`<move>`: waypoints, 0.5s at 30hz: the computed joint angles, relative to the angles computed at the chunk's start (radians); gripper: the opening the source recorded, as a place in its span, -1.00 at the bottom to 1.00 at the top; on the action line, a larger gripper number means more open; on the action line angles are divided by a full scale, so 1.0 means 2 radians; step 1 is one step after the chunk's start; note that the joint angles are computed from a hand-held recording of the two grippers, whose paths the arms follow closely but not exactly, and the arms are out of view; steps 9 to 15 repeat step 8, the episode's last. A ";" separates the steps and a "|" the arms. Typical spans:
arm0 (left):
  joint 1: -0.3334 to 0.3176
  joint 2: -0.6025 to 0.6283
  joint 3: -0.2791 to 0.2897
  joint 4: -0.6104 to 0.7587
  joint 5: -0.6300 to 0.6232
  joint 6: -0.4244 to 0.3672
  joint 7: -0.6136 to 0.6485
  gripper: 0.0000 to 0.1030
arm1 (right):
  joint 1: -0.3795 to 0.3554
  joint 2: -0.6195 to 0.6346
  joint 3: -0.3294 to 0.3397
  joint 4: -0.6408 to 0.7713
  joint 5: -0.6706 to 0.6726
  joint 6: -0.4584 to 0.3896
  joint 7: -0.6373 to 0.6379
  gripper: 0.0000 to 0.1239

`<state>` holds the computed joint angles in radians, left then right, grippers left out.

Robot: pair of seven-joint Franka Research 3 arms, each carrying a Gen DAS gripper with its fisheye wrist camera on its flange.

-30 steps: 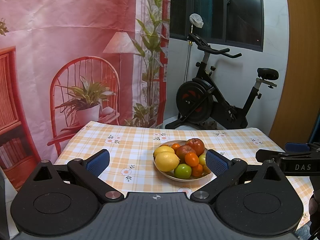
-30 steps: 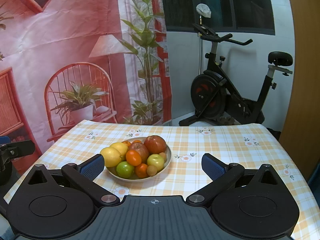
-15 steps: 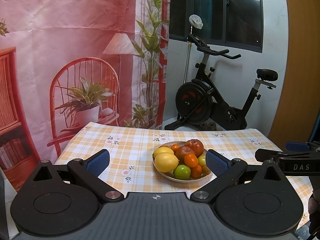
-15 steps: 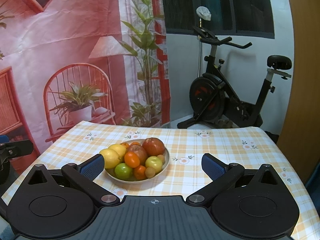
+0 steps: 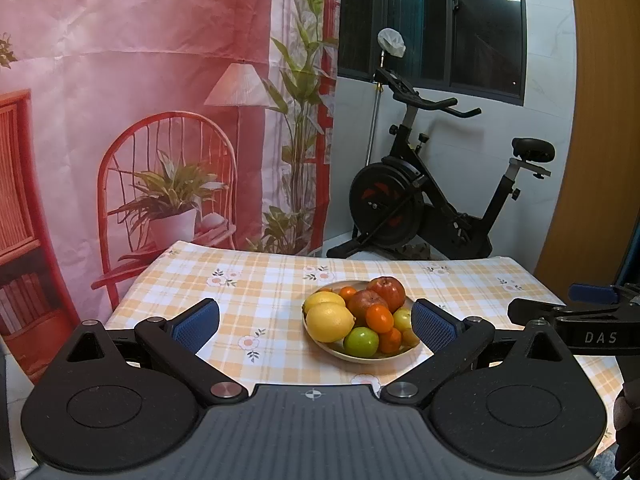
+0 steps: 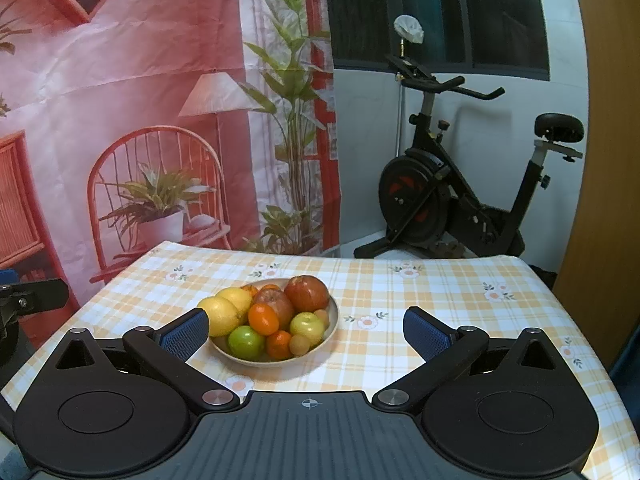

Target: Organize fruits

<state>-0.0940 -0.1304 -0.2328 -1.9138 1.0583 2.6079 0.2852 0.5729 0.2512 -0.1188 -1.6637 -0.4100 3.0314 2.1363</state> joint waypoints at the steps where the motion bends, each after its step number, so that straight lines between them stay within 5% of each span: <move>1: 0.000 0.001 0.000 0.001 0.000 0.000 0.000 1.00 | -0.004 0.000 0.003 0.000 0.005 0.000 -0.006 0.66; 15: 0.000 0.002 0.002 -0.003 0.000 0.004 -0.007 1.00 | -0.009 0.004 0.006 0.003 0.016 -0.004 -0.023 0.66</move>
